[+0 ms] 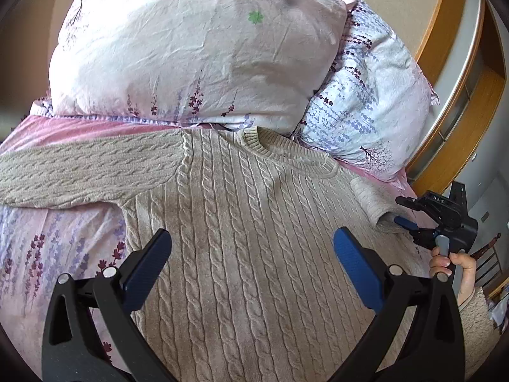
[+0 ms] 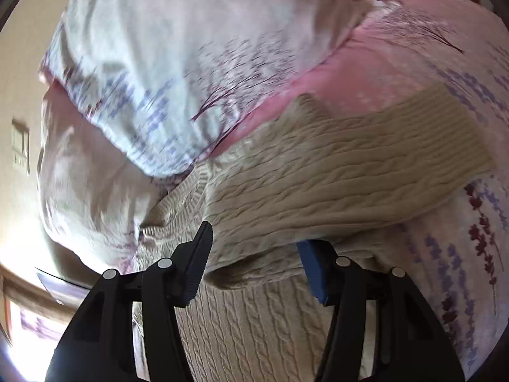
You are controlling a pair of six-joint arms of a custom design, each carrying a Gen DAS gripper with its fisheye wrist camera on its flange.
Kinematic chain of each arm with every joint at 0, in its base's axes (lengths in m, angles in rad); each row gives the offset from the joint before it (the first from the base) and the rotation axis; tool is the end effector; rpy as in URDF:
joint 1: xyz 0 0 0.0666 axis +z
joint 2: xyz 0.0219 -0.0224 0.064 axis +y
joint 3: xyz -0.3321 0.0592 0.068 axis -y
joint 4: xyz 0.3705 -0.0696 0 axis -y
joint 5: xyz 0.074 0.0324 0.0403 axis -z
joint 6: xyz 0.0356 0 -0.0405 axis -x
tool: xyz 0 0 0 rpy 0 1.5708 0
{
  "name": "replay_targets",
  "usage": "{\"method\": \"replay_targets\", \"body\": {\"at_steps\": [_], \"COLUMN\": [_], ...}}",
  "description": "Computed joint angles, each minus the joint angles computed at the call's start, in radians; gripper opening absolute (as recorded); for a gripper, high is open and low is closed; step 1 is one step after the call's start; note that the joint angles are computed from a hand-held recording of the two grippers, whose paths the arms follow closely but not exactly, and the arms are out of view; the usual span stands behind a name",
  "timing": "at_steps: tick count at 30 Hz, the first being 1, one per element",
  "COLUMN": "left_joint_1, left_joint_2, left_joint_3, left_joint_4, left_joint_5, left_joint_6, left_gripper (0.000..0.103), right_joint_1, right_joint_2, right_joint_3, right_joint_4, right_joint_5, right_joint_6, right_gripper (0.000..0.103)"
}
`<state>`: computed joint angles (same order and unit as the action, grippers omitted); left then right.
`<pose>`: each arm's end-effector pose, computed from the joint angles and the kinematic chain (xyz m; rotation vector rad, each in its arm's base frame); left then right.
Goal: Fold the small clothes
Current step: 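Carry the held sleeve across the sweater body and open the right gripper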
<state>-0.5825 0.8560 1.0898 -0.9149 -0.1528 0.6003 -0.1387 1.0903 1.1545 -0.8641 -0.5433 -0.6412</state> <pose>0.2539 -0.1612 0.4429 -0.1036 2.2818 -0.4616 0.3700 -0.0335 0.4052 0.6567 2.3061 0.8831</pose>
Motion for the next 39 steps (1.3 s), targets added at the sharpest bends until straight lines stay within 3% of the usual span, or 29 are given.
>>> {"method": "replay_targets", "body": {"at_steps": [3,4,7,8,9,11,12,14,18,23,25,27,28,29,32,34,37,39], "left_joint_1": [0.032,0.037,0.046,0.049,0.051,0.06,0.067,0.084,0.117,0.143,0.148,0.152,0.155,0.16,0.174,0.179,0.194,0.201], "left_joint_2": [-0.006,-0.007,-0.017,-0.022,-0.026,-0.032,-0.034,-0.047,-0.061,-0.066,-0.064,-0.055,-0.046,-0.038,-0.002,0.044,0.132,0.176], "left_joint_3": [-0.013,-0.016,-0.024,-0.028,-0.031,-0.035,-0.036,-0.046,-0.058,-0.066,-0.07,-0.068,-0.064,-0.061,-0.048,-0.028,0.006,0.017], "left_joint_4": [0.016,0.021,0.032,0.037,0.041,0.044,0.045,0.058,0.078,0.099,0.109,0.115,0.115,0.116,0.126,0.126,0.118,0.113], "left_joint_5": [0.051,0.059,0.068,0.07,0.073,0.08,0.086,0.106,0.131,0.156,0.174,0.193,0.206,0.222,0.282,0.322,0.401,0.431], "left_joint_6": [0.023,0.023,0.016,0.013,0.012,0.013,0.013,0.019,0.032,0.072,0.088,0.098,0.102,0.107,0.124,0.149,0.21,0.25], "left_gripper": [0.101,0.101,0.101,0.101,0.101,0.101,0.101,0.101,0.098,0.098,0.098,0.096,0.095,0.093,0.086,0.077,0.064,0.059], "right_joint_1": [-0.098,-0.105,-0.135,-0.141,-0.137,-0.115,-0.11,-0.055,0.107,0.37,0.454,0.526,0.547,0.553,0.505,0.441,0.322,0.21], "right_joint_2": [-0.025,-0.011,-0.012,-0.007,0.002,0.023,0.013,-0.008,-0.025,0.085,0.176,0.286,0.324,0.327,0.25,0.176,0.075,0.018], "right_joint_3": [-0.052,-0.056,-0.057,-0.054,-0.049,-0.023,-0.016,0.012,0.072,0.154,0.205,0.292,0.323,0.322,0.244,0.183,0.09,0.014], "right_joint_4": [0.031,0.056,0.025,0.016,0.011,0.006,0.009,0.05,0.129,0.168,0.133,-0.004,-0.064,-0.074,-0.006,0.047,0.06,0.062], "right_joint_5": [-0.049,-0.038,0.06,0.086,0.11,0.17,0.19,0.223,0.204,0.15,0.106,0.082,0.073,0.061,0.028,0.034,0.064,0.034], "right_joint_6": [-0.093,-0.127,-0.157,-0.154,-0.146,-0.097,-0.065,-0.013,0.056,0.09,0.126,0.189,0.199,0.191,0.136,0.09,0.005,-0.07], "right_gripper": [0.049,0.049,0.049,0.039,0.021,0.01,0.01,0.01,0.01,0.01,0.011,0.027,0.029,0.031,0.055,0.057,0.056,0.05]}}
